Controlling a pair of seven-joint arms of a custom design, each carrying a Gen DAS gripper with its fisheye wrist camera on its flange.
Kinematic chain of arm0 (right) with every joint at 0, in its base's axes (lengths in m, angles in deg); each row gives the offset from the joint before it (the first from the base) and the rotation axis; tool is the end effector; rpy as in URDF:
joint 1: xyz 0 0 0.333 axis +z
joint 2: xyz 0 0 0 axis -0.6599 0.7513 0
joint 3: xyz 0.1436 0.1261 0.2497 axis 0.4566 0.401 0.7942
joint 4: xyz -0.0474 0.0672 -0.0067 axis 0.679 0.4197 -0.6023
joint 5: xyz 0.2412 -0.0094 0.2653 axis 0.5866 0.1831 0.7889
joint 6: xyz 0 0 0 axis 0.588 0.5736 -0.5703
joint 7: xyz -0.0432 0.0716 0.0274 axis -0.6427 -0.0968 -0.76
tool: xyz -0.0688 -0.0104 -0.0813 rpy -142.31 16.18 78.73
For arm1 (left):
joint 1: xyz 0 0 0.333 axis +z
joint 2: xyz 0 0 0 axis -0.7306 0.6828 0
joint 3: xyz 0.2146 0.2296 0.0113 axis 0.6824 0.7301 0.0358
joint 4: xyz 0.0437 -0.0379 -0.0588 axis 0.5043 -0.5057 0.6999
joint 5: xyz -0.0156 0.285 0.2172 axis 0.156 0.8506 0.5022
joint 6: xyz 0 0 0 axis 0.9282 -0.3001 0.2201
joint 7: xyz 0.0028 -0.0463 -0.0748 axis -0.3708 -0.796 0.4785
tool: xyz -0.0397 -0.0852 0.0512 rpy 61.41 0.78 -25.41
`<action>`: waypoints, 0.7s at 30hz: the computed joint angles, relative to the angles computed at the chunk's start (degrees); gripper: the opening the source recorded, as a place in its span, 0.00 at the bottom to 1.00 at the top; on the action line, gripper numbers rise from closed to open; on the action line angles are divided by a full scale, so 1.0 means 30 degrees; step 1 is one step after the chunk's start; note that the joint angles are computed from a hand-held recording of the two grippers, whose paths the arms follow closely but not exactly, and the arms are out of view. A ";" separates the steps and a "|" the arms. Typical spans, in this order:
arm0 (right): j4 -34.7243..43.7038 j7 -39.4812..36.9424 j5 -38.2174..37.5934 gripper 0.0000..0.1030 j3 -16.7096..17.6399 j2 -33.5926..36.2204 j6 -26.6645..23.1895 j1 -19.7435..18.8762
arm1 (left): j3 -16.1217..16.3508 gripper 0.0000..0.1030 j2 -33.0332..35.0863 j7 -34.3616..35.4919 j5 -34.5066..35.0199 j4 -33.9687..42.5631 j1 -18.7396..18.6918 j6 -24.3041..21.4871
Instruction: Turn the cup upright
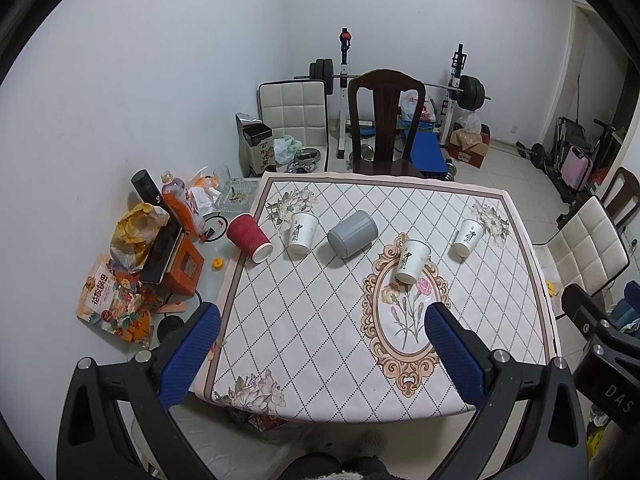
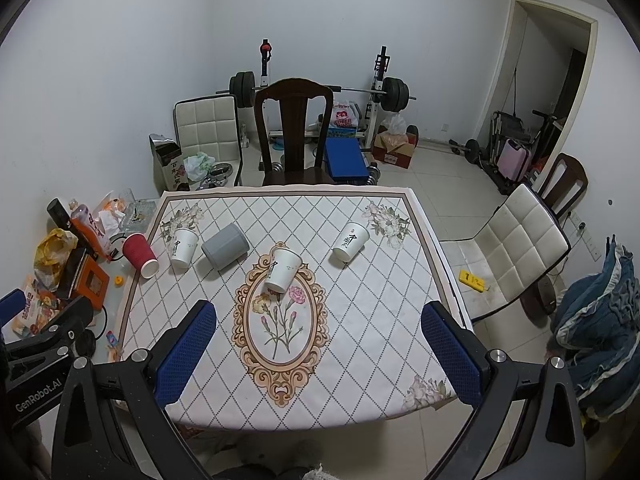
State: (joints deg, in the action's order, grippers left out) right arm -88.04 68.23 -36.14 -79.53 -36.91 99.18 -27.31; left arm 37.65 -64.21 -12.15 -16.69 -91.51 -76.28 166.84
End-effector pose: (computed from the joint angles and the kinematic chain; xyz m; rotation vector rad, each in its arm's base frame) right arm 0.5143 0.1189 0.7843 -1.6129 2.1261 -0.8537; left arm 0.5510 -0.3342 0.7300 -1.7151 1.9441 -0.6369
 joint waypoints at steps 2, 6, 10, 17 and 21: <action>-0.0031 -0.0021 0.0078 1.00 -0.0011 -0.0039 0.0012 -0.0026 | 0.0003 1.00 0.0001 0.0019 -0.0007 -0.0004 0.0014 0.0001; -0.0096 0.0061 0.0035 1.00 0.0010 0.0006 0.0061 -0.0037 | -0.0009 1.00 0.0220 0.0125 -0.0046 0.0374 -0.0097 -0.0157; -0.0378 0.0065 0.0072 1.00 -0.0033 -0.0115 0.0225 -0.0078 | 0.0041 1.00 0.0300 0.0158 -0.0068 0.0497 -0.0155 -0.0210; -0.1416 0.1420 -0.0253 1.00 0.0042 -0.0261 0.0780 -0.0040 | 0.0060 1.00 0.0070 0.0364 0.0087 -0.0556 -0.0075 0.0832; -0.2515 0.2963 -0.0102 1.00 -0.0096 -0.0245 0.0820 -0.0261 | -0.0125 1.00 0.0956 0.1606 -0.0814 -0.0113 0.0562 0.1165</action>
